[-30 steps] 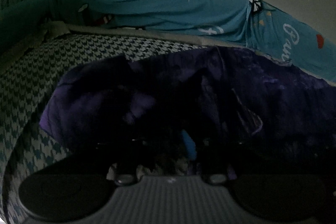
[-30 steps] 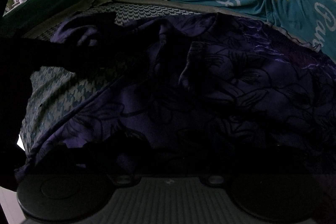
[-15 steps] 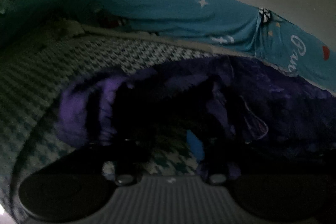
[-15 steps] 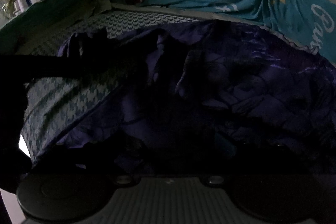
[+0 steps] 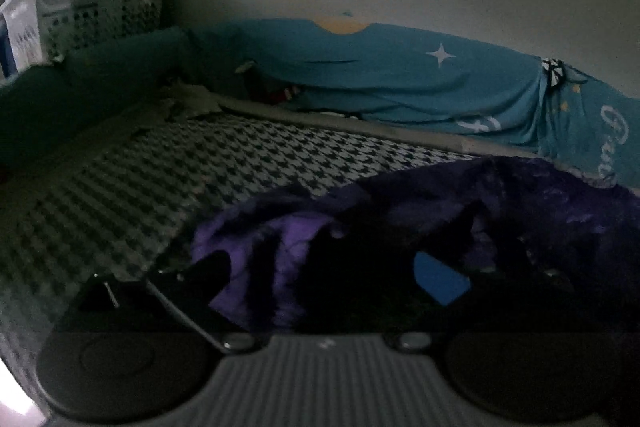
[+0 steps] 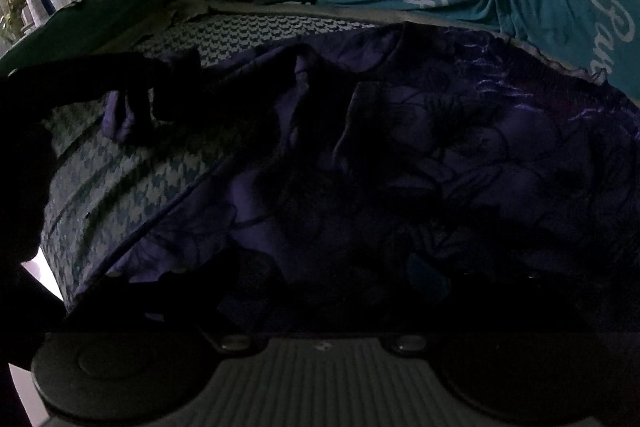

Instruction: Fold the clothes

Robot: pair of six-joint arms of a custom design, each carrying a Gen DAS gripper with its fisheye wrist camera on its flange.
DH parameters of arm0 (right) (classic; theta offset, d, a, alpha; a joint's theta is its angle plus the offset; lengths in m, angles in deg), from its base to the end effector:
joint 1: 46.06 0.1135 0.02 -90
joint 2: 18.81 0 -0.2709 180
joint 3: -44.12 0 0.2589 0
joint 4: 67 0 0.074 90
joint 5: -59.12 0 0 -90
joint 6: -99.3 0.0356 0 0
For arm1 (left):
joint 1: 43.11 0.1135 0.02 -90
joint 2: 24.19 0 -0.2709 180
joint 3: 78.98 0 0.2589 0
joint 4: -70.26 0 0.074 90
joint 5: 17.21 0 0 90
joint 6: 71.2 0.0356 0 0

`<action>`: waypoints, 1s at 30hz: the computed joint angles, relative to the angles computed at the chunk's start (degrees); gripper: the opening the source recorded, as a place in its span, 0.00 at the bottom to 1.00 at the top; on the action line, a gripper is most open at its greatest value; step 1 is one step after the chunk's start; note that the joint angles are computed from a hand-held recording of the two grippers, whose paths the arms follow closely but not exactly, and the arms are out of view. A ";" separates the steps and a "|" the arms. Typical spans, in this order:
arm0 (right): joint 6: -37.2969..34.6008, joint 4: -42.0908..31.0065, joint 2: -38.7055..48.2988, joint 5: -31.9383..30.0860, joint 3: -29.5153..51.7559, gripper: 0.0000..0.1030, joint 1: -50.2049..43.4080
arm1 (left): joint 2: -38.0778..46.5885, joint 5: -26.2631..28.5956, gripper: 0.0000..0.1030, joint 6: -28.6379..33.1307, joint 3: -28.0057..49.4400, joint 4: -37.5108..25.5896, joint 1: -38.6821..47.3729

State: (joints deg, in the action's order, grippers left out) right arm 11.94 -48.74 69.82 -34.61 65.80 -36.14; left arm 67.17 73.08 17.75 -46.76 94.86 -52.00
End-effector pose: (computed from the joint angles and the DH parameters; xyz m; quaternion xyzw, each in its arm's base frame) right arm 0.1840 0.0345 0.0638 -0.0708 0.9326 0.0688 0.3471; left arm 0.2465 -0.0387 0.0999 0.0617 0.8830 -0.0425 0.4634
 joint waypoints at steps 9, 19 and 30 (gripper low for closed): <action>0.05 -0.78 -0.66 -0.18 0.07 0.89 -0.52 | 10.08 -2.14 0.38 -7.00 8.65 -2.40 -1.40; -1.19 -7.19 -8.80 -2.48 0.00 0.89 -6.92 | 6.27 -1.15 0.13 -10.54 11.79 -3.96 -5.27; -3.47 -19.68 -21.92 -7.77 2.52 0.89 -24.40 | 4.40 2.48 0.13 -10.15 17.25 -5.68 -19.88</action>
